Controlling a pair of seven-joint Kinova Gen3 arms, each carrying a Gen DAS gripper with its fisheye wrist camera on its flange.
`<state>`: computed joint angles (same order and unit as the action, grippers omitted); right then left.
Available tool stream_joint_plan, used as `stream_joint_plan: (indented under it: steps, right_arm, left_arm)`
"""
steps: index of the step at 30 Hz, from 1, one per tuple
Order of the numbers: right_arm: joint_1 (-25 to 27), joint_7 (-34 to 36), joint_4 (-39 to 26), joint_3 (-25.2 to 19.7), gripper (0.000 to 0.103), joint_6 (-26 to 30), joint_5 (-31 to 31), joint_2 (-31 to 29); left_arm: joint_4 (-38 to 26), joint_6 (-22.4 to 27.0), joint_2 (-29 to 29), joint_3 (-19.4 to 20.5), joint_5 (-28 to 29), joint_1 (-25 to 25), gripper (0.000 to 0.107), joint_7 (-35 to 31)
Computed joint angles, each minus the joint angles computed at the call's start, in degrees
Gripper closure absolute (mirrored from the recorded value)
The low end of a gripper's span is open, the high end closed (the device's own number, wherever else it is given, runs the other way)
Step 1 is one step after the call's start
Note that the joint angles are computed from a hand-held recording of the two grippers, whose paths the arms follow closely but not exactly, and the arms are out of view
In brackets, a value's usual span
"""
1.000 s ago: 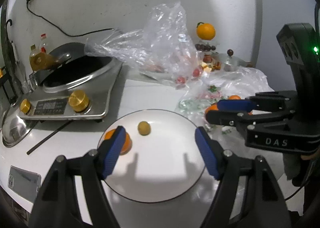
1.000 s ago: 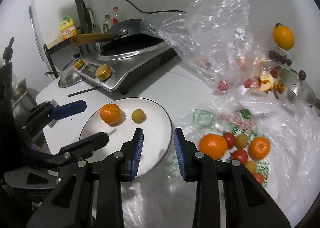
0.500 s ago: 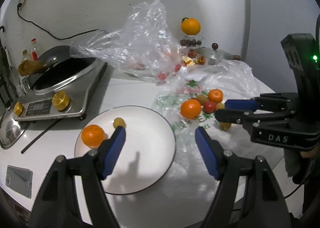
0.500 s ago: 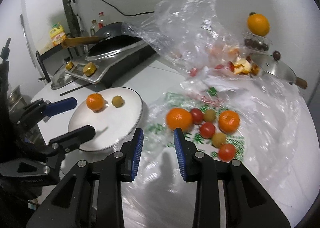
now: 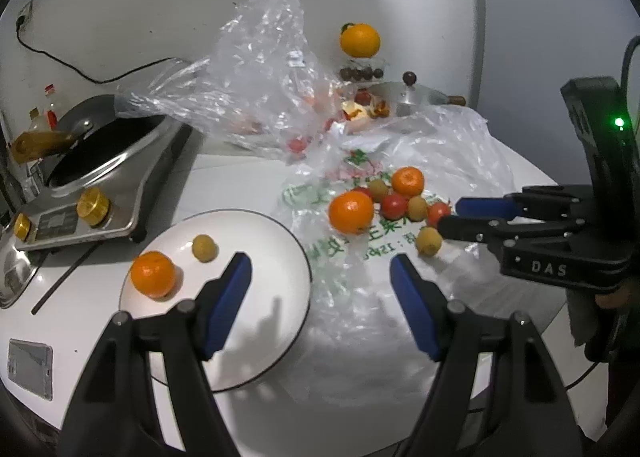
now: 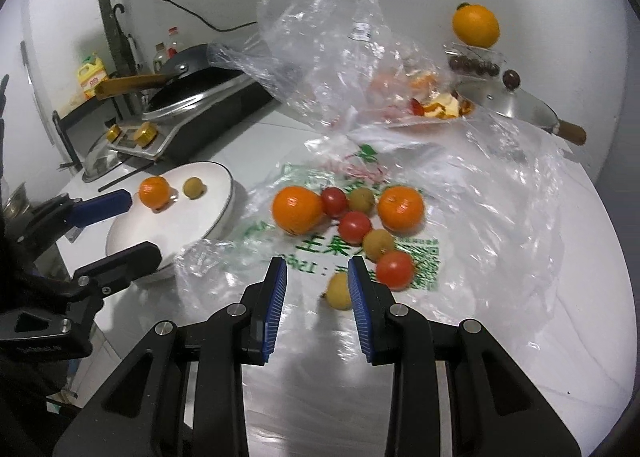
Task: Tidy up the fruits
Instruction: 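Move both grippers back from the plate to the fruit on the bag, then close the right gripper around another small yellow fruit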
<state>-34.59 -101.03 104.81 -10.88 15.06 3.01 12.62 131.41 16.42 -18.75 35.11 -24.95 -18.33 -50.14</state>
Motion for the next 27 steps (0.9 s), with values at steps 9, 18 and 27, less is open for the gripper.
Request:
stream_joint_plan:
  steps: [9, 18, 27]
  right_arm:
    - [2.2, 3.7, -0.9, -1.5, 0.069, 1.2, -2.8, 2.3]
    - [1.8, 5.0, -4.5, -1.2, 0.069, 3.9, -3.3, 5.7]
    - [0.6, 6.3, -5.8, -0.4, 0.076, 5.8, -1.7, 6.8]
  left_arm:
    - [-1.2, 0.1, 3.1, 3.8, -3.1, -2.4, 0.034, 3.2]
    - [-2.1, 1.0, 6.1, 3.0, -9.8, -0.7, 0.034, 9.5]
    - [-3.5, 2.8, 9.4, 2.3, -18.5, 2.5, 0.034, 17.7]
